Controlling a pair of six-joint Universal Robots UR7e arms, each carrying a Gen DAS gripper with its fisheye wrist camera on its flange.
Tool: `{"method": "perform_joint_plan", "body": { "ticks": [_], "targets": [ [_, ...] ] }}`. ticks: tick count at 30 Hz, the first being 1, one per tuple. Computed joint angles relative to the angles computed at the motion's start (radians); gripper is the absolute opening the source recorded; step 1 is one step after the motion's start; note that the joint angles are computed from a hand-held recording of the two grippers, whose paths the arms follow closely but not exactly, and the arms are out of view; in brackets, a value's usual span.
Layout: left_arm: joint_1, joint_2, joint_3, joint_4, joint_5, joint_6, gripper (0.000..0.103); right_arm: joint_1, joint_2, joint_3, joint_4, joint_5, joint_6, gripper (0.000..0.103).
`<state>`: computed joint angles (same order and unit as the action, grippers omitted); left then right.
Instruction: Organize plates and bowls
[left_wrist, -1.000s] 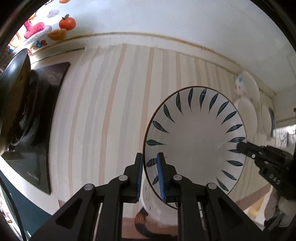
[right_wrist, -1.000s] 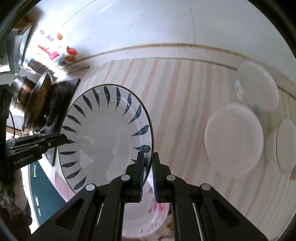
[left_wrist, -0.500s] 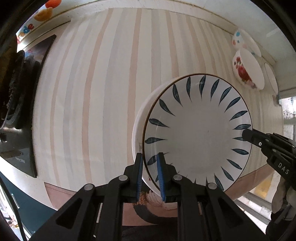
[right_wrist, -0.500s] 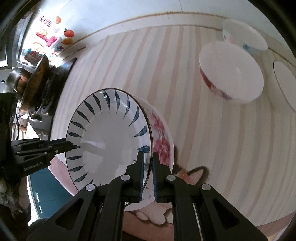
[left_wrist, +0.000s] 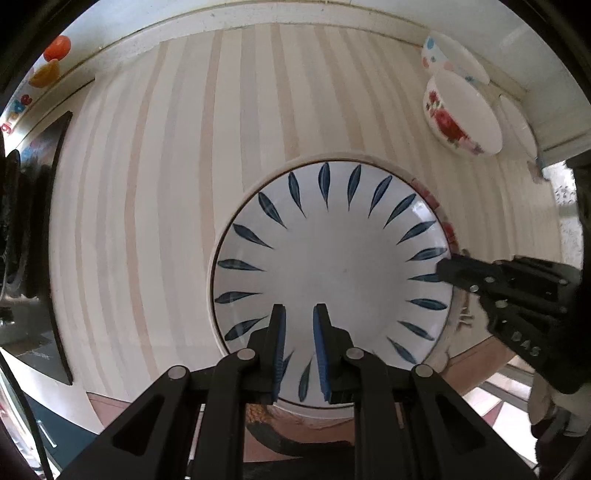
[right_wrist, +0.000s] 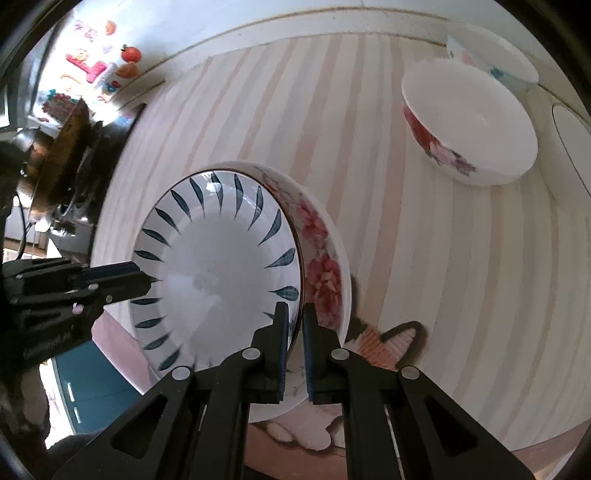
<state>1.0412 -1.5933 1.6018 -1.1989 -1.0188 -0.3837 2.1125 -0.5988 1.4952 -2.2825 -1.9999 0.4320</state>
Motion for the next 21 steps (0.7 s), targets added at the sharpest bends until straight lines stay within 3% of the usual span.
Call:
{"method": "perform_joint_plan", "body": {
  "ticks": [5, 10, 16, 21],
  "targets": [
    [0.004, -0.003, 0.031, -0.013, 0.017, -0.022, 0.013, 0.005, -0.007, 0.003, 0.015, -0.005, 0.001, 0.008],
    [-0.026, -0.028, 0.052, -0.019, 0.051, -0.060, 0.013, 0.020, -0.022, 0.010, 0.020, -0.013, 0.054, 0.008],
    [-0.128, -0.095, 0.044, 0.075, 0.108, -0.160, 0.014, 0.072, -0.051, 0.017, 0.056, -0.064, 0.134, 0.008],
    [-0.204, -0.151, -0.002, 0.166, 0.077, -0.256, 0.015, 0.160, -0.088, 0.012, 0.070, -0.092, 0.191, 0.009]
  ]
}}
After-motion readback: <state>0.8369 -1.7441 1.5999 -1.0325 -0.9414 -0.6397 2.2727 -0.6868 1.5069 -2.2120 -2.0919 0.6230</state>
